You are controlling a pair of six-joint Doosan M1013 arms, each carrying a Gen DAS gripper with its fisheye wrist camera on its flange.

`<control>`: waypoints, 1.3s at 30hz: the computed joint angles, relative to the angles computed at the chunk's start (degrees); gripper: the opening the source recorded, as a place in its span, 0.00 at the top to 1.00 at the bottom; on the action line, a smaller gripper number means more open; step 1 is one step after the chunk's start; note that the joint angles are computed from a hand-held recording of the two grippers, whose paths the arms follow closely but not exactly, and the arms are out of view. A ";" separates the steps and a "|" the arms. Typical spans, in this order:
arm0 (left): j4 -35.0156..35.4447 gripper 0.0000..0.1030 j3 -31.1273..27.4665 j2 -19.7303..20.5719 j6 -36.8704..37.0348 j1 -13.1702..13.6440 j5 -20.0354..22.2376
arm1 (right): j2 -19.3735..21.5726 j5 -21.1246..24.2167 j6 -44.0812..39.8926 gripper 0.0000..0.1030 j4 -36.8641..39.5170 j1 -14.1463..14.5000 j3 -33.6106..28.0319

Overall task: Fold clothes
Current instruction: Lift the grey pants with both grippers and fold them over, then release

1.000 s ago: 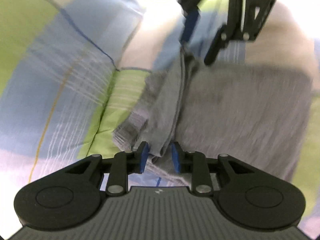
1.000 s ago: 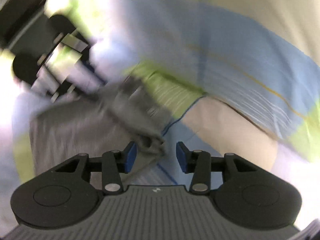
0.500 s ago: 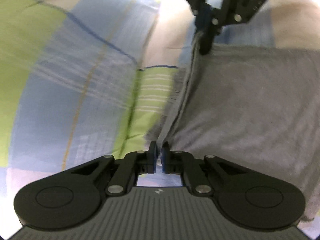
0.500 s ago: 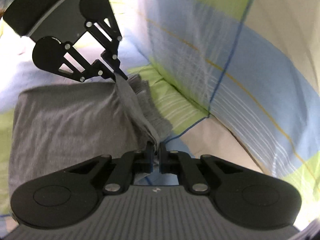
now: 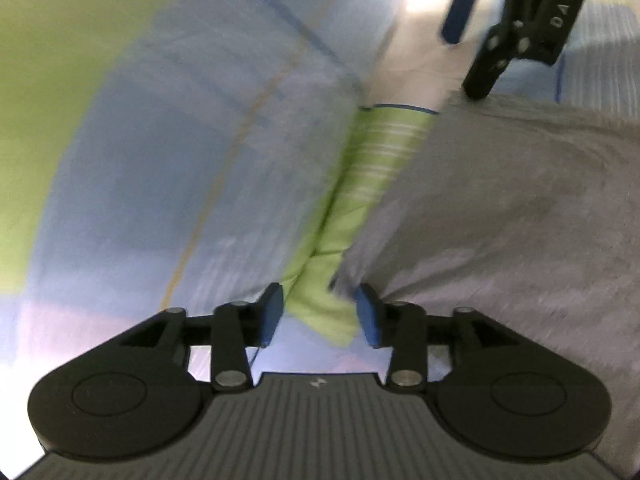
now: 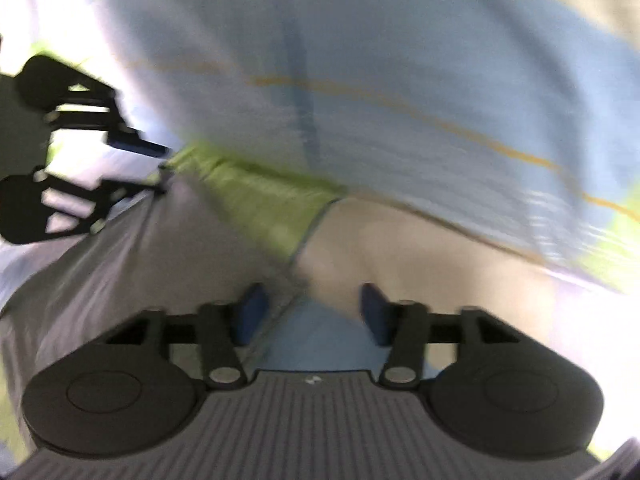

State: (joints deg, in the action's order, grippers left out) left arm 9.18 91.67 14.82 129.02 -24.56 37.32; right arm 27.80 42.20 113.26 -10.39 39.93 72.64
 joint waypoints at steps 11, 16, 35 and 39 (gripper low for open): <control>-27.73 0.57 5.45 -6.17 27.93 3.23 12.16 | -4.15 -2.40 -3.65 0.68 9.78 4.04 6.48; -25.64 0.56 8.25 -10.26 30.23 3.28 14.18 | -7.36 -4.58 10.05 0.65 -2.16 8.33 9.25; -3.05 0.58 23.96 -19.23 45.70 -3.67 -9.37 | -5.14 7.48 -14.90 0.53 -23.72 19.07 8.42; -0.64 0.90 25.60 -18.97 46.39 -4.65 -11.34 | -4.39 6.08 -16.66 0.83 -22.57 18.56 8.61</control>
